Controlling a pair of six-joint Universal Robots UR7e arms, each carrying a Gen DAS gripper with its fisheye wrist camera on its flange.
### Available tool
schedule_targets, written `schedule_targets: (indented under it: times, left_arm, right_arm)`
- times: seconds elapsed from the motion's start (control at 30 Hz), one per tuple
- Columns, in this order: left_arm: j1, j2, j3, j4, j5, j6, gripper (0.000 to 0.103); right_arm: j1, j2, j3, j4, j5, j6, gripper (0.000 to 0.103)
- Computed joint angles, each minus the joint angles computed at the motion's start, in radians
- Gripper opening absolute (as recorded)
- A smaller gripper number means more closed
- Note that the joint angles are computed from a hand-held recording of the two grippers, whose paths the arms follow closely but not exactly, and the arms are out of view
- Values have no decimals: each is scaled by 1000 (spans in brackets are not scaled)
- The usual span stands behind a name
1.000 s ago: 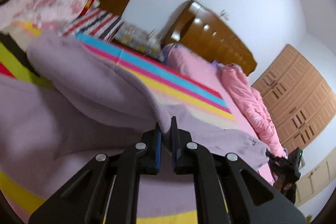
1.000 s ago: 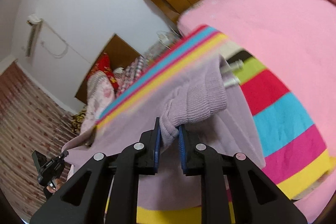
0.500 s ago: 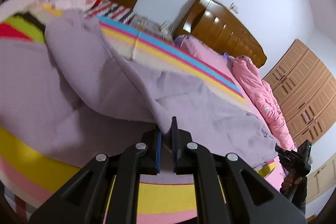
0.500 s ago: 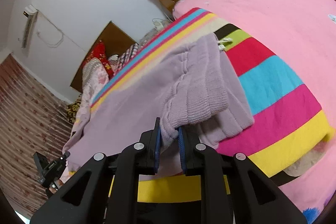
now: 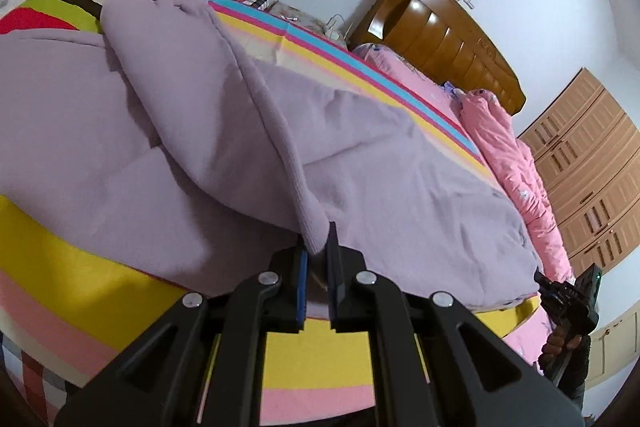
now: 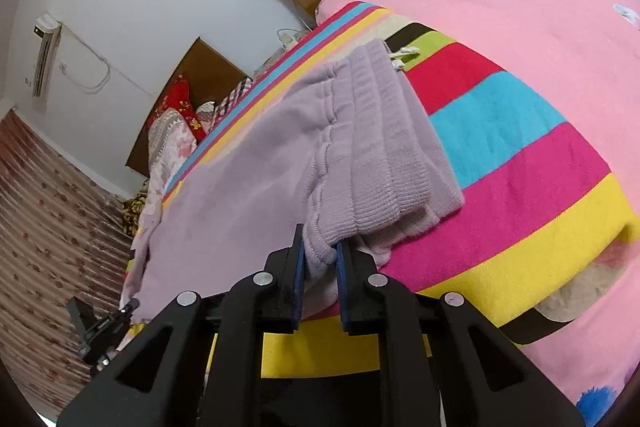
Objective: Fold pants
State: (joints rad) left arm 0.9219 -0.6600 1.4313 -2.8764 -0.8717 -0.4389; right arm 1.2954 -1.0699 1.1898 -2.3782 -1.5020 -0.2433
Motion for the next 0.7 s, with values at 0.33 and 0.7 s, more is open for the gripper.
schedule_targets:
  times: [0.33, 0.7]
  left_arm:
    - [18, 5, 10, -18, -47, -17, 10]
    - [8, 15, 0, -30, -69, -34, 15]
  right_arm:
    - [-11, -4, -1, 37, 49, 23, 32]
    - [12, -30, 69, 66, 70, -21, 48]
